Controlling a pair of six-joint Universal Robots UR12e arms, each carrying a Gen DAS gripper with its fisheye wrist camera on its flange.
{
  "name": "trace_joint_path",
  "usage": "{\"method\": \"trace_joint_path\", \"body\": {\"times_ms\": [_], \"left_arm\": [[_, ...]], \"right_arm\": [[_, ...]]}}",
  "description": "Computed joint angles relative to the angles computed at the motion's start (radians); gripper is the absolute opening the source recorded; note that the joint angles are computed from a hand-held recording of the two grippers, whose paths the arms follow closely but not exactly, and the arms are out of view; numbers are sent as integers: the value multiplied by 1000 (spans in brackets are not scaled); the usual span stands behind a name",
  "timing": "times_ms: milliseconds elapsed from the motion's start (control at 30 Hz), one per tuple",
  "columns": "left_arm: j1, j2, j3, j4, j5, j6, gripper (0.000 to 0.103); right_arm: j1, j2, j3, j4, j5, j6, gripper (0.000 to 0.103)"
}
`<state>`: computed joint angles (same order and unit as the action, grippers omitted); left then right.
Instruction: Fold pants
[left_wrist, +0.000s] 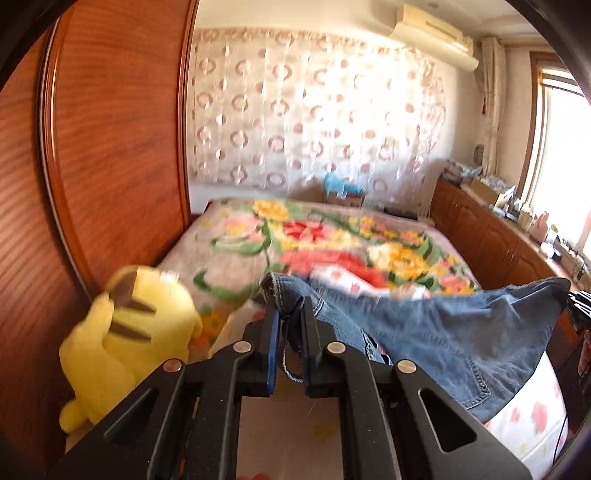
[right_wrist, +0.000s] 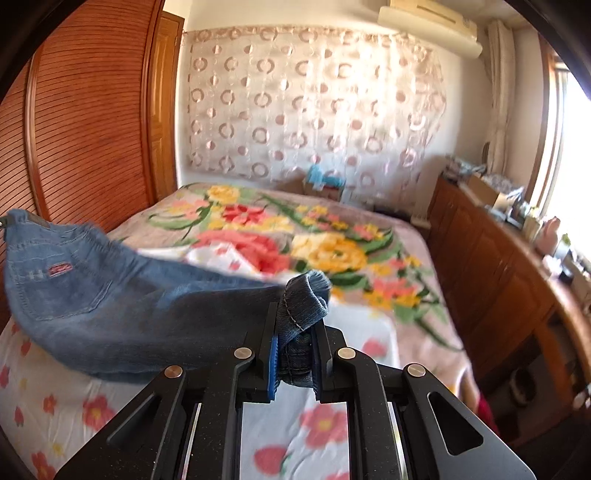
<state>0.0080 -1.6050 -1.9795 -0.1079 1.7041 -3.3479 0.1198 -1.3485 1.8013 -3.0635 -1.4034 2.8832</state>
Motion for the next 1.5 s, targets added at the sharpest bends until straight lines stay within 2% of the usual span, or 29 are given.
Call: {"method": "trace_joint_path", "body": {"times_ms": [200,433,700,833,933,1000,1067,1167,1233,1300,1367,1500], "left_arm": [[-18,24,28,39,9,31,10],[-33,64,0,43,-12,51,10],[-53,55,32,27,-2,63,9],[-60,40,71,41,24,77,9],[-57,55,56,23,-3,83,9],[-58,82,6,30,-14,96,9],[-68,116,-67,12,-9,119,9],[-82,163,-173,-8,-16,111,9],[-85,188,-238,-32,-42,76,9],[-97,195,-282,-42,-18,47,9],[-102,200,-306,-50,-1,21,9],[-83,220,-340,-61,-40,-12,10]], "right_arm": [[6,-24,-23,-27,-58,27,13],[15,-105,71,-59,-103,14,13],[31,-96,54,-84,-145,-4,13],[30,-77,37,-146,-166,29,13],[13,-76,60,-201,-126,100,13],[-6,-90,108,-201,-67,131,13],[-24,-106,181,-203,-17,120,13],[-51,-140,303,-188,67,106,13],[-56,-149,373,-196,79,92,13],[-62,-146,421,-190,90,111,13],[-60,-135,453,-217,72,114,13],[-84,-122,478,-198,134,156,14]]}}
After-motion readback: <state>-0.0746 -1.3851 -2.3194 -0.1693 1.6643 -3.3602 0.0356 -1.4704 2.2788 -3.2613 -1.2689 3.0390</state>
